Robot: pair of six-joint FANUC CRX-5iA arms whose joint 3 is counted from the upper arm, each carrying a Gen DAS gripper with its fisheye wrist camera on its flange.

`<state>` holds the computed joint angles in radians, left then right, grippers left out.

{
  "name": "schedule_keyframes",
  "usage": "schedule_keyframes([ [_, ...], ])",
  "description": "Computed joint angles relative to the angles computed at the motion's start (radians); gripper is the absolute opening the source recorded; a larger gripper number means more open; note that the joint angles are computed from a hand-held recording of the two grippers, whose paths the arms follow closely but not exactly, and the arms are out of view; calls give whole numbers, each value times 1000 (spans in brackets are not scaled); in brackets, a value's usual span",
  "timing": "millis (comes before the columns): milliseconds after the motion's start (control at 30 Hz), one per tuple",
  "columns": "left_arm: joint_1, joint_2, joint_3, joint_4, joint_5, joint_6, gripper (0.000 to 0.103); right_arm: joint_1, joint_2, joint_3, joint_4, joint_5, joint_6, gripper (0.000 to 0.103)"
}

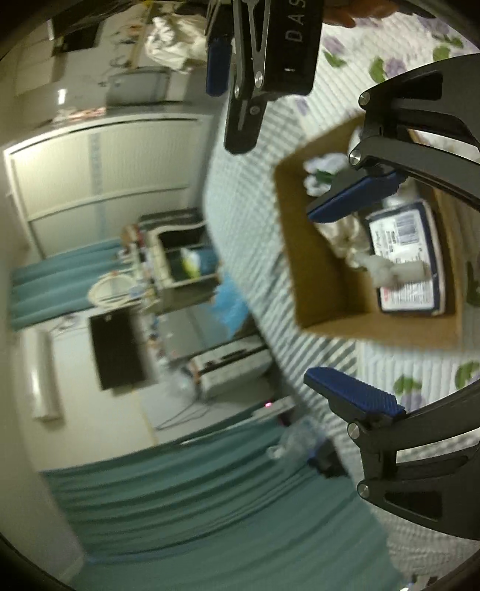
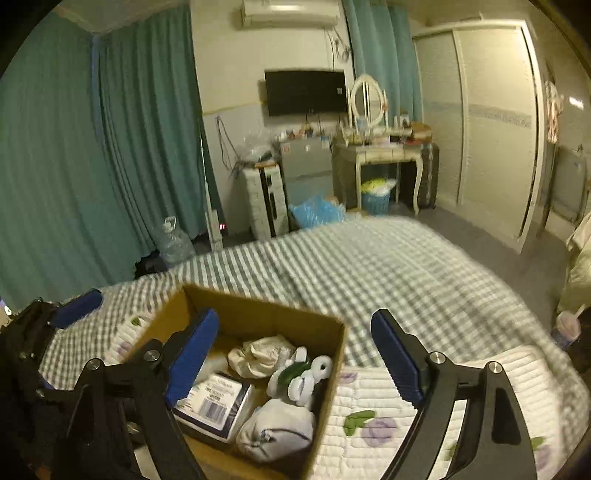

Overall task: Organize soft objects
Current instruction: 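Lift both items over the box and open both tools to drop them, then grasp the white mask with the left tool while the right tool grasps the white sock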

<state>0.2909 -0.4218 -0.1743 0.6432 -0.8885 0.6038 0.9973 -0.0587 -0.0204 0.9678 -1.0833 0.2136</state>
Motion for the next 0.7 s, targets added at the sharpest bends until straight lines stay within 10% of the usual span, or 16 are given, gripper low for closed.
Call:
schedule_keyframes([
  [367, 470, -134, 25, 429, -358, -150, 91, 347, -46, 172, 142, -395, 46, 94],
  [700, 772, -276, -194, 556, -551, -311, 91, 494, -114, -2, 55, -414, -78, 94],
])
